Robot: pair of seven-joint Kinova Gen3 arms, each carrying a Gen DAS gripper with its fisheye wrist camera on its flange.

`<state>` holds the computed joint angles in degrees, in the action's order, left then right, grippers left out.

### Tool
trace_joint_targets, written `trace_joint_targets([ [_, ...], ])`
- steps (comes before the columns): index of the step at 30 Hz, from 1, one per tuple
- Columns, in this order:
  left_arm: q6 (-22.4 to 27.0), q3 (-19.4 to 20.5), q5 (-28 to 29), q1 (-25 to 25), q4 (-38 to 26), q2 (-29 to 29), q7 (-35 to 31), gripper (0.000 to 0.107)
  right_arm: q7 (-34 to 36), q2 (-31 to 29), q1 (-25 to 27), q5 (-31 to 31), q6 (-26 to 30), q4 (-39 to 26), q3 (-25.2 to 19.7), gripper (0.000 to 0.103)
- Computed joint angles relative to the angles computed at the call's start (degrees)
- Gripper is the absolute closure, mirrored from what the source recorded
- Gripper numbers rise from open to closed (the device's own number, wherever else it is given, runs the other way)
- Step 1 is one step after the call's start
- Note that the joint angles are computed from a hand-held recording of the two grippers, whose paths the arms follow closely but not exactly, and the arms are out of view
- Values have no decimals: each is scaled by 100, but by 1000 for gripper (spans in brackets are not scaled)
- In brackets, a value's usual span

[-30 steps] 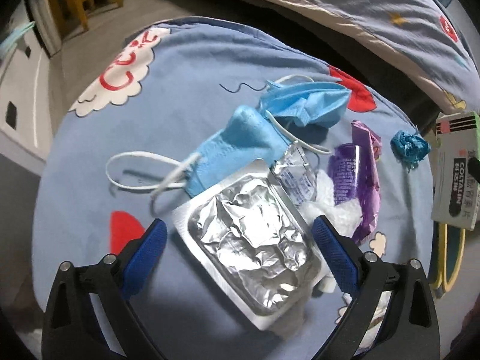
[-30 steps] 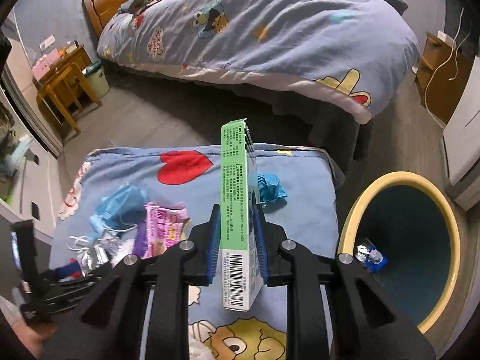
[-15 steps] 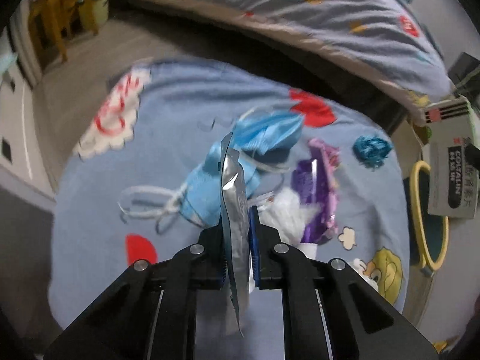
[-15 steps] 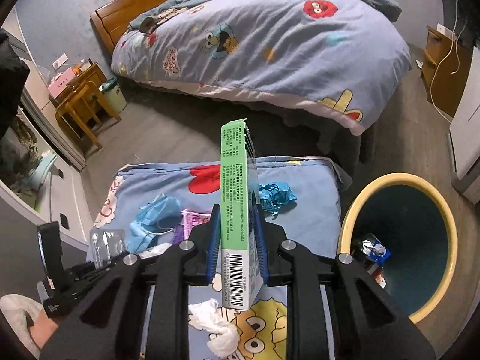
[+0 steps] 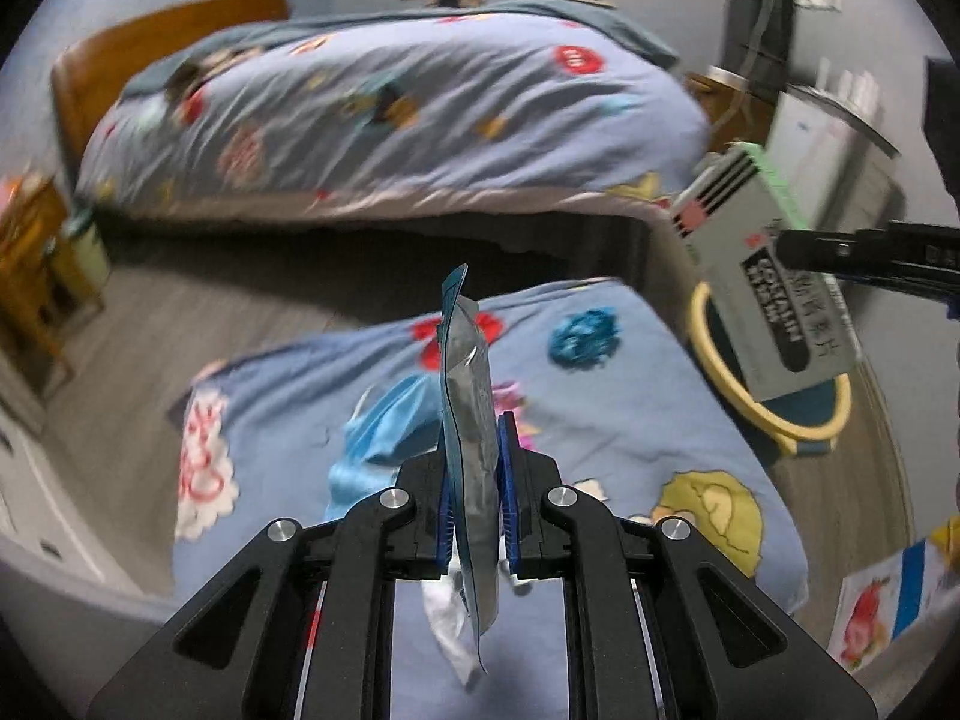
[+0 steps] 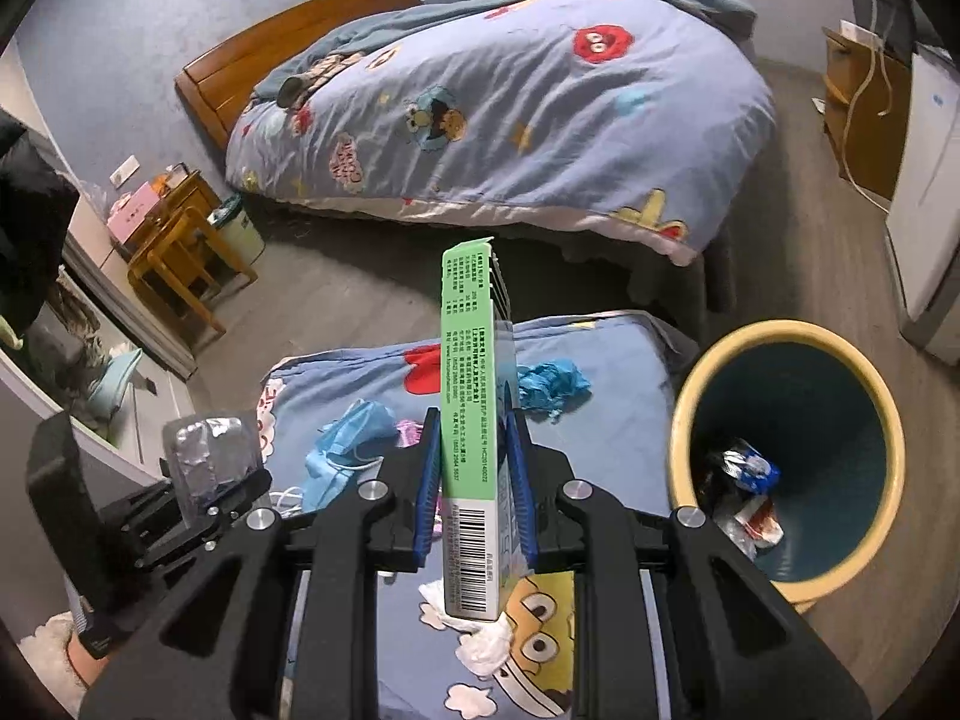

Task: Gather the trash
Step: 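Carry the Coltalin box and foil packet over the bin and open both tools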

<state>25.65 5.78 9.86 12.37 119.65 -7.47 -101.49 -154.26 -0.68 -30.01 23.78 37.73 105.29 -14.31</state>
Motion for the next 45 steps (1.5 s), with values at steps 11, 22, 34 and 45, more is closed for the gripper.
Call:
trace_joint_targets([
  [11,60,422,-389,260,-358,278,432,94,70,-579,600,-386,-90,659,108,82],
  [22,155,764,-1898,1143,-1031,1216,1948,94,690,-751,1372,-923,-238,1273,387,82],
  [34,455,807,-1390,1877,-2133,2488,1512,94,1079,-989,2149,-1639,-662,2073,815,82],
  [45,810,570,-1511,2590,-3025,3334,1526,94,879,-944,2597,-1954,-1052,2343,801,81],
])
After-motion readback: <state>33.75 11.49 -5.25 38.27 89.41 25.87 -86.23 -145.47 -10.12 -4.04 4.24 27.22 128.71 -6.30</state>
